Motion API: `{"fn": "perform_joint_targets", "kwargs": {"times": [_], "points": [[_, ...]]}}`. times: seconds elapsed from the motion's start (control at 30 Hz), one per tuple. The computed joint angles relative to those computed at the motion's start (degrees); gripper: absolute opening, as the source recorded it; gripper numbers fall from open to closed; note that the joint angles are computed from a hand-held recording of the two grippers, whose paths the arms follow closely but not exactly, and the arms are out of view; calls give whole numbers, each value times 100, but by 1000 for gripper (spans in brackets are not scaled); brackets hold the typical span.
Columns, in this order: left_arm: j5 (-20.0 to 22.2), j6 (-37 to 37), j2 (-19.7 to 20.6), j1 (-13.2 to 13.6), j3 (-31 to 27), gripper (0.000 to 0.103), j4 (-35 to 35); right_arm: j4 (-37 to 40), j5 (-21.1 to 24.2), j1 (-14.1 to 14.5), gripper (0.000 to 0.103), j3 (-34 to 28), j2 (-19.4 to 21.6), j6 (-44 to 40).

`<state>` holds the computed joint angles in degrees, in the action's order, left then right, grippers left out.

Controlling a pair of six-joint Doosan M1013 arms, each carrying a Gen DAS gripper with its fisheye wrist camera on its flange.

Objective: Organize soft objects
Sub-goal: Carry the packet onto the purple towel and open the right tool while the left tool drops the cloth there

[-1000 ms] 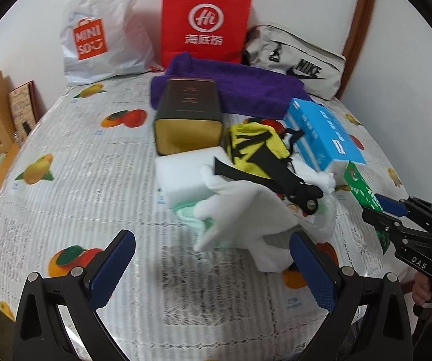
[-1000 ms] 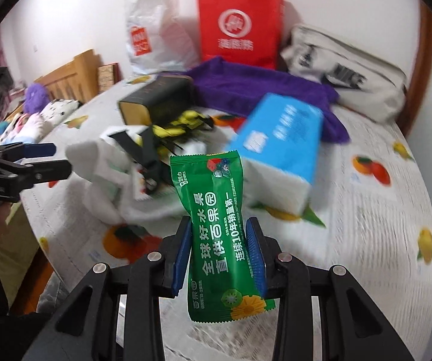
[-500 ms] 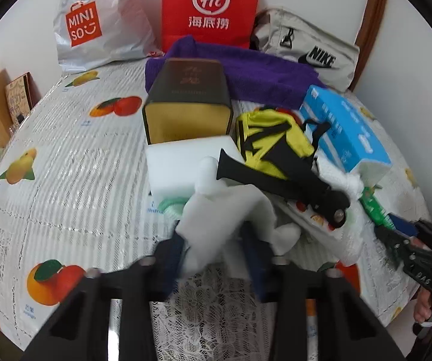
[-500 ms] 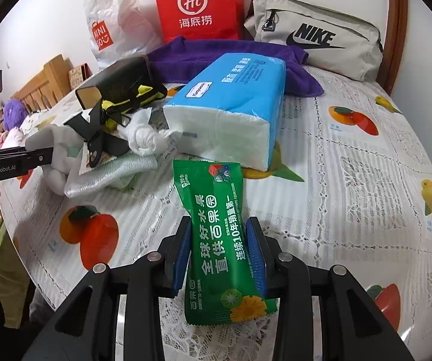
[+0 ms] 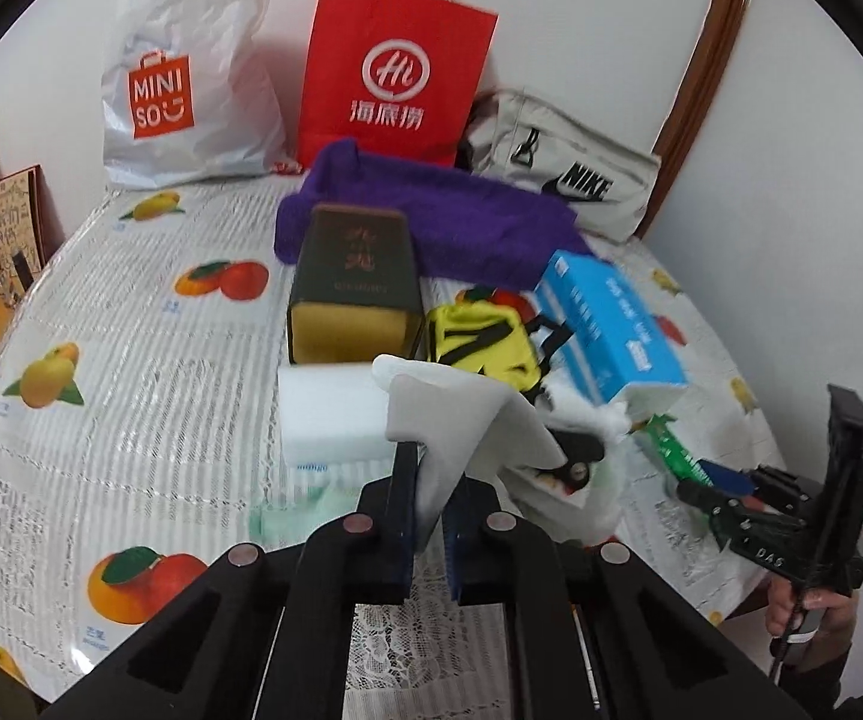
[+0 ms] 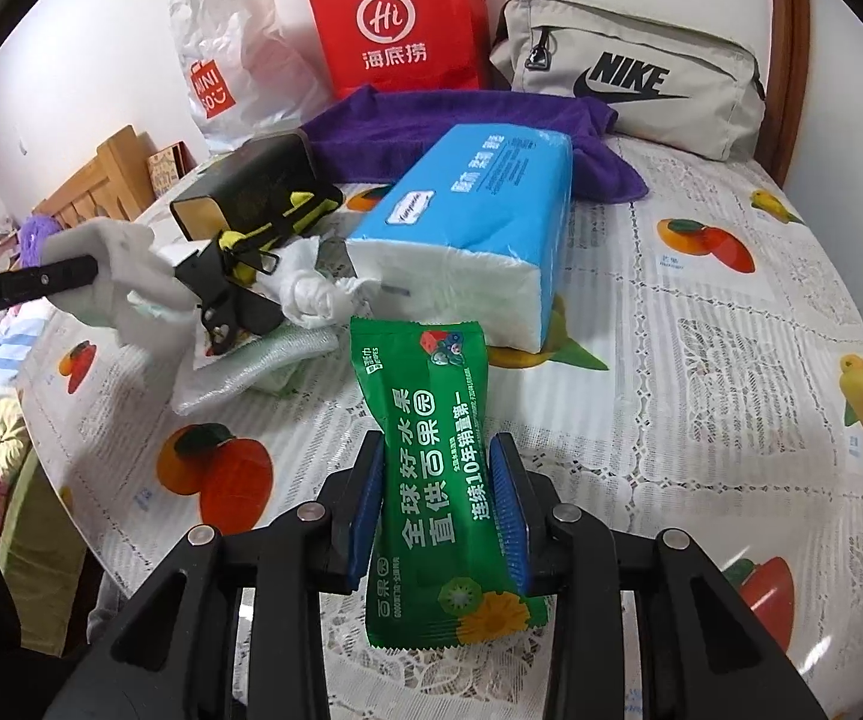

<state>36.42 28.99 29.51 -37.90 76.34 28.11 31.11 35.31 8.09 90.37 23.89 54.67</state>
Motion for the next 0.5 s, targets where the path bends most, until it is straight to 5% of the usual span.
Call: {"fn": "perform_joint_targets", "kwargs": {"times": [0.5], "points": [[96,-143,-83,147,-194,8,128,287,68,-20,35,-200,-199,-71]]}}
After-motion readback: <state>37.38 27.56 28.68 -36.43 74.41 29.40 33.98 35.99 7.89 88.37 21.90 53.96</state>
